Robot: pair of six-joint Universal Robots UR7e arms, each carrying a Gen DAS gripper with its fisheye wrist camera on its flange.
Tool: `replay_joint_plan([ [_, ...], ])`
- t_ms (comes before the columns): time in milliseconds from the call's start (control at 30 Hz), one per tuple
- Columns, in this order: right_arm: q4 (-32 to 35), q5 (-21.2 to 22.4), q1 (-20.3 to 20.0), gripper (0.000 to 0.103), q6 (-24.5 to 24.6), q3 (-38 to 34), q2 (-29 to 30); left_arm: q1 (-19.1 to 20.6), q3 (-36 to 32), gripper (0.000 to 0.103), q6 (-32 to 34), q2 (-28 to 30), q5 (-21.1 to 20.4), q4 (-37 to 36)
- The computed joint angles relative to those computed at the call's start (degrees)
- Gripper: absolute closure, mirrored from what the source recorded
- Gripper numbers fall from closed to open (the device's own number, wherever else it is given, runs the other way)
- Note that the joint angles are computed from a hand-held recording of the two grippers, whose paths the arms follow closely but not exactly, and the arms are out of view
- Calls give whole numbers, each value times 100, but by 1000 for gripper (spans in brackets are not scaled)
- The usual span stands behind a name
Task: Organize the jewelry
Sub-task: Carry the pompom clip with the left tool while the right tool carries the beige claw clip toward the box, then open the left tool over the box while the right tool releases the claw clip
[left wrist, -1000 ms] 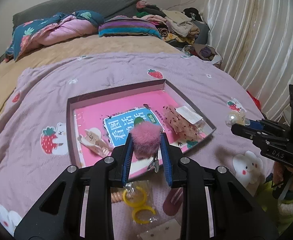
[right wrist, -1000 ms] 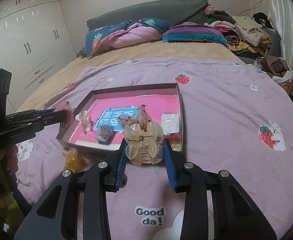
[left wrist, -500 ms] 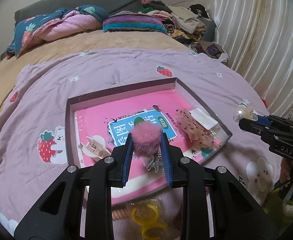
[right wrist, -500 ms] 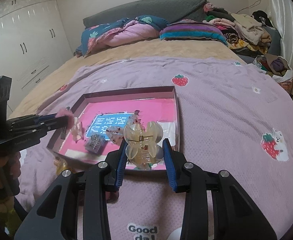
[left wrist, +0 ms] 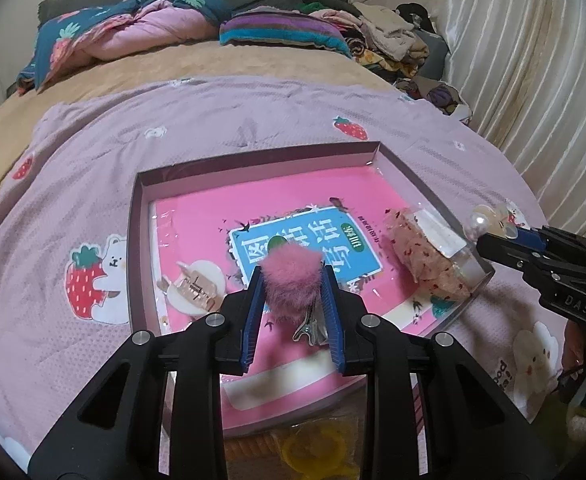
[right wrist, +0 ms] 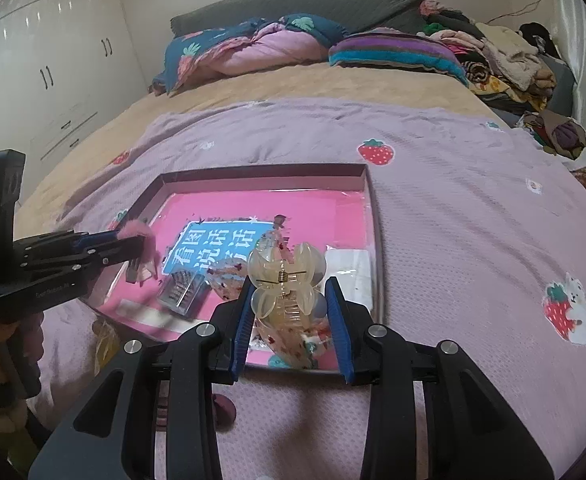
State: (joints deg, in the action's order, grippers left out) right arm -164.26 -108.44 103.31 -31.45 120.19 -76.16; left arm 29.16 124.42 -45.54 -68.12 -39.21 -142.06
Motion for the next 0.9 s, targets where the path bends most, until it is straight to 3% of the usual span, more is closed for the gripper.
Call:
replay_joint_plan([
  [400,106,-48,34,69,72,-53,257,-42,164,77,-289,-196,-4,238],
  [767,102,-6,102,68,81,78,111,-241,285,71,-668,-448,76,572],
  [900,97,64,130,60,136,172,-62,-332,323,70,-880,-564,124,764],
])
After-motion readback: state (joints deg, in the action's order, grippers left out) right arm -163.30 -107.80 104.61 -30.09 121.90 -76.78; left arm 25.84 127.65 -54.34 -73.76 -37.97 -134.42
